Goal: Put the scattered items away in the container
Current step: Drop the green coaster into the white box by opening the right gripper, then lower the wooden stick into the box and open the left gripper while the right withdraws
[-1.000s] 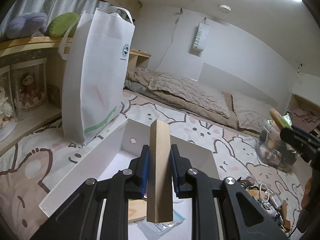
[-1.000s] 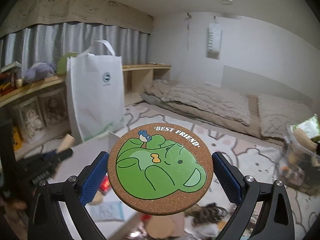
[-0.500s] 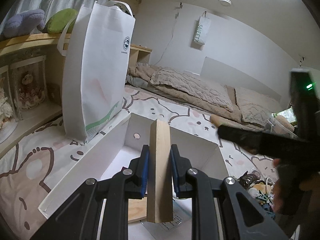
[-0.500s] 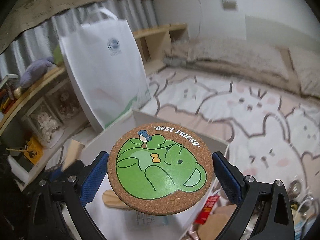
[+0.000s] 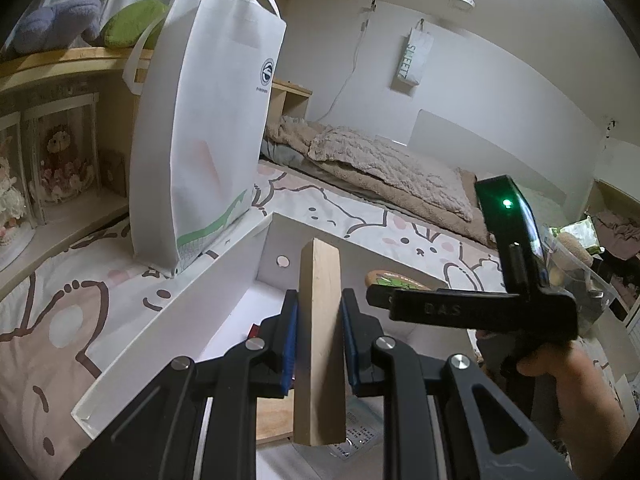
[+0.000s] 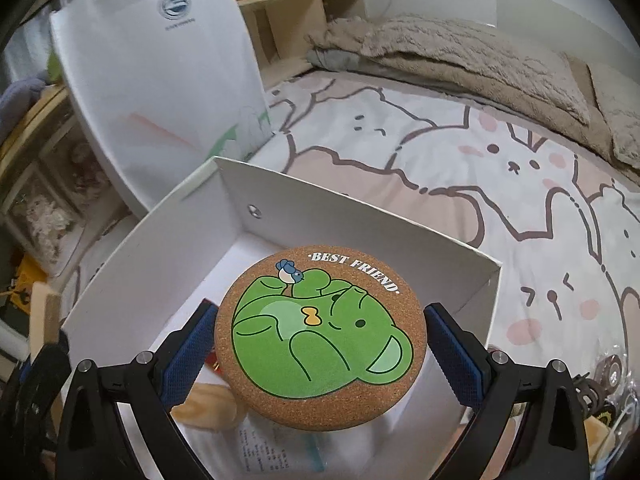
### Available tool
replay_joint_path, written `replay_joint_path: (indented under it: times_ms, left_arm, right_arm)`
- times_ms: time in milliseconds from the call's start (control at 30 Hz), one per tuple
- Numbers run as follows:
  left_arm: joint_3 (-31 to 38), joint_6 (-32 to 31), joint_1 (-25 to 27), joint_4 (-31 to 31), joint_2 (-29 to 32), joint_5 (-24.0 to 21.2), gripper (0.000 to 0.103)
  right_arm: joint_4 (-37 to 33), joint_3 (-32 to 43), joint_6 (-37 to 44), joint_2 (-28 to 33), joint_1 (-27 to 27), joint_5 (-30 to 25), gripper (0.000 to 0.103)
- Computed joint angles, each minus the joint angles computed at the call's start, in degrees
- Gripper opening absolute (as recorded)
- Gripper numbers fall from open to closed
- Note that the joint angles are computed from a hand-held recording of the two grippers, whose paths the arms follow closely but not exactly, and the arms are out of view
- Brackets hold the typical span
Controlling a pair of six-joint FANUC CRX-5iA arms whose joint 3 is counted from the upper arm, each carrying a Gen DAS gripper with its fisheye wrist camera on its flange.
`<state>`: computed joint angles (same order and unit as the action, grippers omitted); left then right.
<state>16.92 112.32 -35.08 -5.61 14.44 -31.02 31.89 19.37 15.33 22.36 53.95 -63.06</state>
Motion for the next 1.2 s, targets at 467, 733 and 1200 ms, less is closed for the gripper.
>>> replay_joint_path:
  times_ms: [467,733,1200]
  left_arm:
    - [1.09,-0.85,-0.25,0.58,1.23,-1.95,0.02]
    - [1.49,-3.26,-0.56,2.9,2.04,-2.94,0.02]
    - [3.89,-11.31,-4.26,7.04,3.99,-4.24,0.02]
  right_arm:
    - [1.16,-3.63,-5.37,-2.4,-0.41,0.78,0.103]
    - [6.18,-9.9,-10.26,-7.58,1.29,3.09,0.103]
    - [14.42,-16.32,-17.5,-13.11,5.83,0.26,0.103]
